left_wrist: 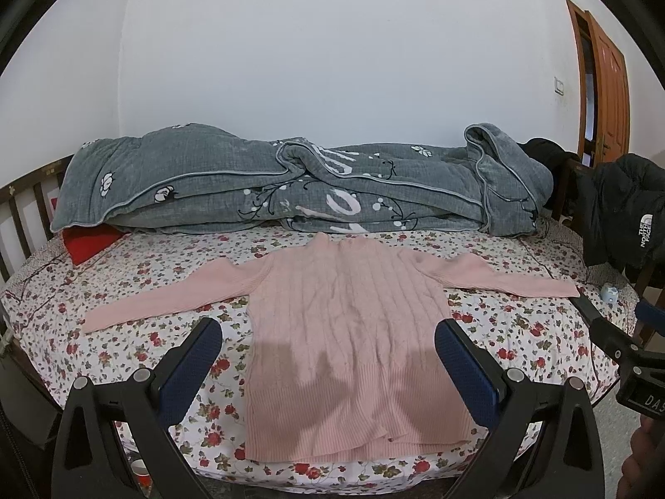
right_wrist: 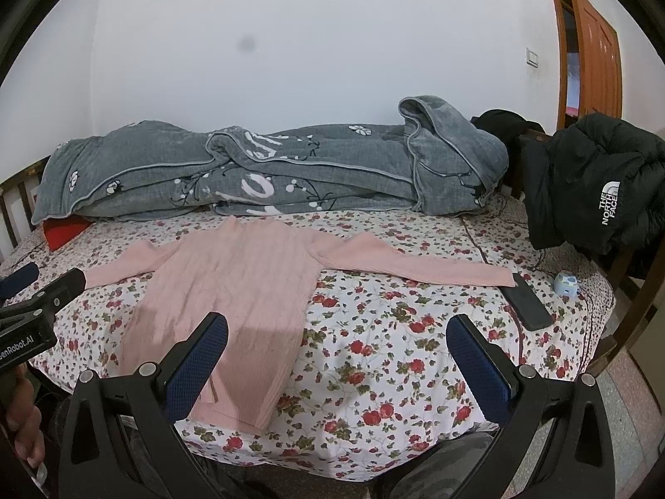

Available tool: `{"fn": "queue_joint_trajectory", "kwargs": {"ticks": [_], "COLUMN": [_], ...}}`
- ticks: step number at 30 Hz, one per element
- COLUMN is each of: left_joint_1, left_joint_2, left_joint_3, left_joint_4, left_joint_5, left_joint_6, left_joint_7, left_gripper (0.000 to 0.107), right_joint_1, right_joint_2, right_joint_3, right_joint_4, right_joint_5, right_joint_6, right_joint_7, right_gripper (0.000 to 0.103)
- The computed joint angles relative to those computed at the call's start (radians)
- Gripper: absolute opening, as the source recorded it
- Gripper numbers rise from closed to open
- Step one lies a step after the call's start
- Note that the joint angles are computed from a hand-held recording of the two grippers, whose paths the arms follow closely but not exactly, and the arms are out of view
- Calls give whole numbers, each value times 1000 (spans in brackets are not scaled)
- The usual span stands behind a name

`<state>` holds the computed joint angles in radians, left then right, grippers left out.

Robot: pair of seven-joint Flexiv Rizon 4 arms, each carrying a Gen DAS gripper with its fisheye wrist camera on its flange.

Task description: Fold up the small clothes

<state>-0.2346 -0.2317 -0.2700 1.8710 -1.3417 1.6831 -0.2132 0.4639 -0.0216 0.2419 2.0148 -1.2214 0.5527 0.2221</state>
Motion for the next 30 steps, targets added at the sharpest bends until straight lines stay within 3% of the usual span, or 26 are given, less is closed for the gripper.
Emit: {"fn": "queue_joint_trajectory", "kwargs": {"ticks": [17,30], "left_joint_1": [14,8], "left_joint_2": [9,-10], "left_joint_3": [0,5], "left_joint_4": [13,-21], "left_joint_5": [74,-24], "left_joint_6": [-20,-41], "left_joint_7": [-75,2], "left_gripper": [103,103], "right_joint_1": [3,20], "right_joint_2": [-7,-37], "right_joint_3": [-2,-6], "right_joint_4": [-8,-34], "right_joint_5": [4,-4], "right_joint_6": [1,-13], "right_joint_7": [3,-6], "right_gripper": [103,103]}}
